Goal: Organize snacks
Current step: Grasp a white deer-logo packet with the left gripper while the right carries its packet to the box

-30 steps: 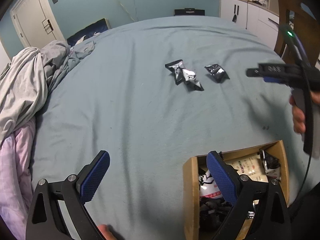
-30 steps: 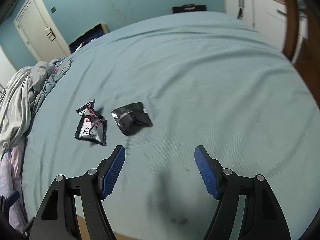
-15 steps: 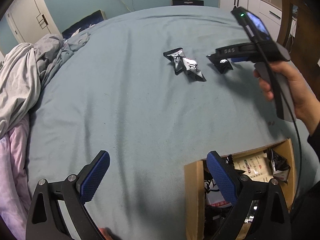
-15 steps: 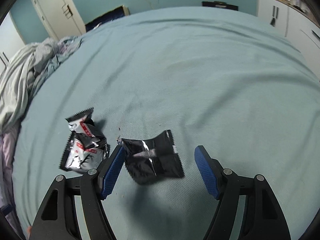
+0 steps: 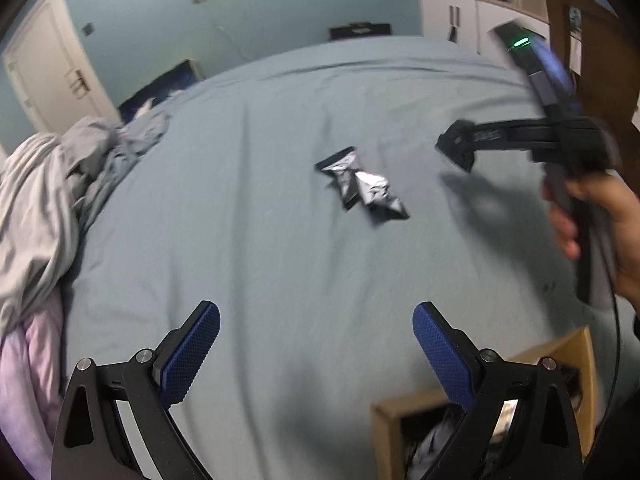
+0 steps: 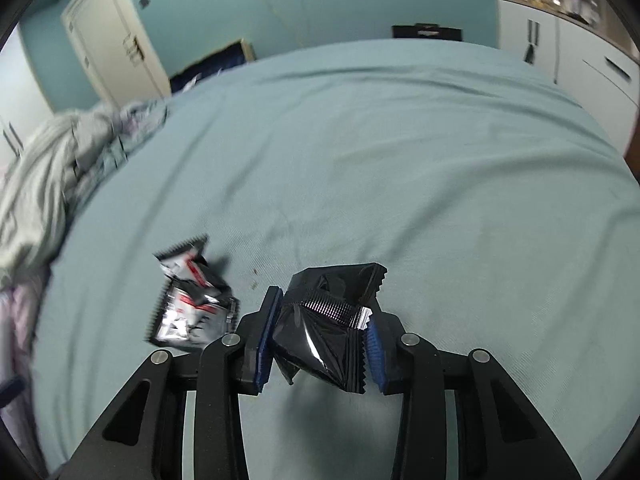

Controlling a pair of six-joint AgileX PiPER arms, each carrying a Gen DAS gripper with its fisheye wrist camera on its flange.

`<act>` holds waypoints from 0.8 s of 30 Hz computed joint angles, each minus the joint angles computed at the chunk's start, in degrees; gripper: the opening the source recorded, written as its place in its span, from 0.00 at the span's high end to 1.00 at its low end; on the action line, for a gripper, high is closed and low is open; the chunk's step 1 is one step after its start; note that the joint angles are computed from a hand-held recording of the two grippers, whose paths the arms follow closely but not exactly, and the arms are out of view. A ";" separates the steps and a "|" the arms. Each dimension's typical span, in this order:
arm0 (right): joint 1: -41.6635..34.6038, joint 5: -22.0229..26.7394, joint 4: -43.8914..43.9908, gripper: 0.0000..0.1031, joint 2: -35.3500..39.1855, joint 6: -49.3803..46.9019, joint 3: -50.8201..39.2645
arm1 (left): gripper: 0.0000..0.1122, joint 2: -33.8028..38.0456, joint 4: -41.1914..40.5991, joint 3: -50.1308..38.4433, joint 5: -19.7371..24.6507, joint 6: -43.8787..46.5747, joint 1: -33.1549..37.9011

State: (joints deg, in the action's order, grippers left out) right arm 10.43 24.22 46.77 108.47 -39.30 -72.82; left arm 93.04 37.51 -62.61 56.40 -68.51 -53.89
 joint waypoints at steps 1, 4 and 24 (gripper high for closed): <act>-0.90 0.24 2.85 0.65 -2.38 -2.34 2.38 | 0.12 2.03 -3.58 -3.05 -1.40 4.71 3.06; -3.50 1.97 8.16 0.65 -9.43 -6.88 9.13 | 0.12 8.39 -11.27 -11.42 -4.51 13.37 9.25; -37.70 37.05 6.97 0.64 -57.80 -19.02 47.02 | 0.75 25.49 -28.19 -30.62 -0.88 19.54 19.77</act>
